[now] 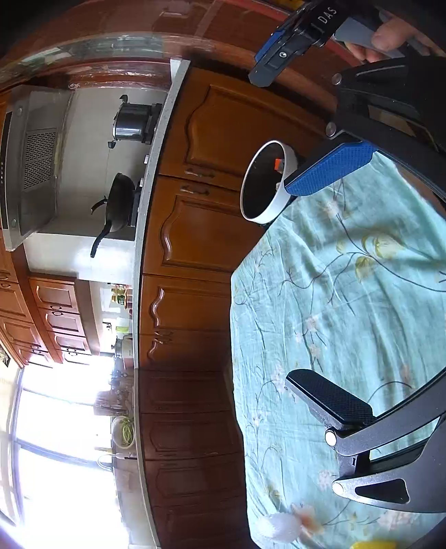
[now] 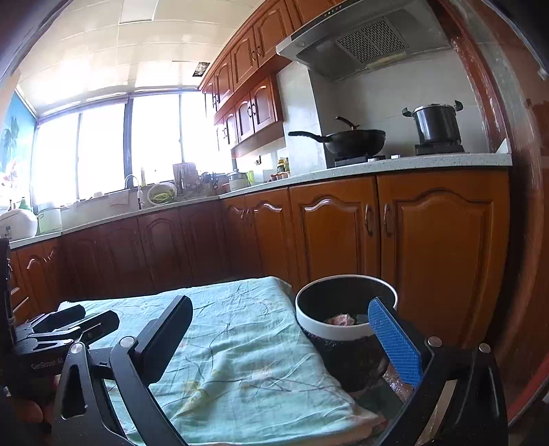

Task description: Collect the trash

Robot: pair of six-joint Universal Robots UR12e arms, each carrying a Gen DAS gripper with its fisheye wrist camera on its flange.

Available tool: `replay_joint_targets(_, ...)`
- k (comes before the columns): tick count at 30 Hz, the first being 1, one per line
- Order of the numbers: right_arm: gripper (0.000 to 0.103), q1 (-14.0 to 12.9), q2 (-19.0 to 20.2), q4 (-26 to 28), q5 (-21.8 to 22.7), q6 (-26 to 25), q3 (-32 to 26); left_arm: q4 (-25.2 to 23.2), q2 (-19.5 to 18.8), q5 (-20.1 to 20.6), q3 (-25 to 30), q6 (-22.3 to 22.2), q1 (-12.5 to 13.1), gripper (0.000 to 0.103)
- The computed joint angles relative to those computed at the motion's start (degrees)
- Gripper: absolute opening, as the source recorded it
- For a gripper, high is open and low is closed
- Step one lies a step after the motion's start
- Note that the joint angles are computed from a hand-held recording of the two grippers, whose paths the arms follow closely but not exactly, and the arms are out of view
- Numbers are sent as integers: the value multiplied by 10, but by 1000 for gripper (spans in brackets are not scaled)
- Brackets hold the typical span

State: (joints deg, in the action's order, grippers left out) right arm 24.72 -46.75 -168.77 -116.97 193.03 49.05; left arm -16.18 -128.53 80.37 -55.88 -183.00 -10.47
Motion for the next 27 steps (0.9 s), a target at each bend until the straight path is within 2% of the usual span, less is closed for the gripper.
replay_joint_targets(9, 103, 2, -8, 11, 15, 23, 28, 14, 16, 40, -40, 26, -8, 103)
replay_joint_targets(18, 103, 5, -11, 11, 22, 20, 33, 26, 28, 58, -60, 35, -11, 103)
replay_joint_targets(27, 103, 5, -15, 9, 22, 30, 41, 25, 33, 58, -65, 31, -10, 103)
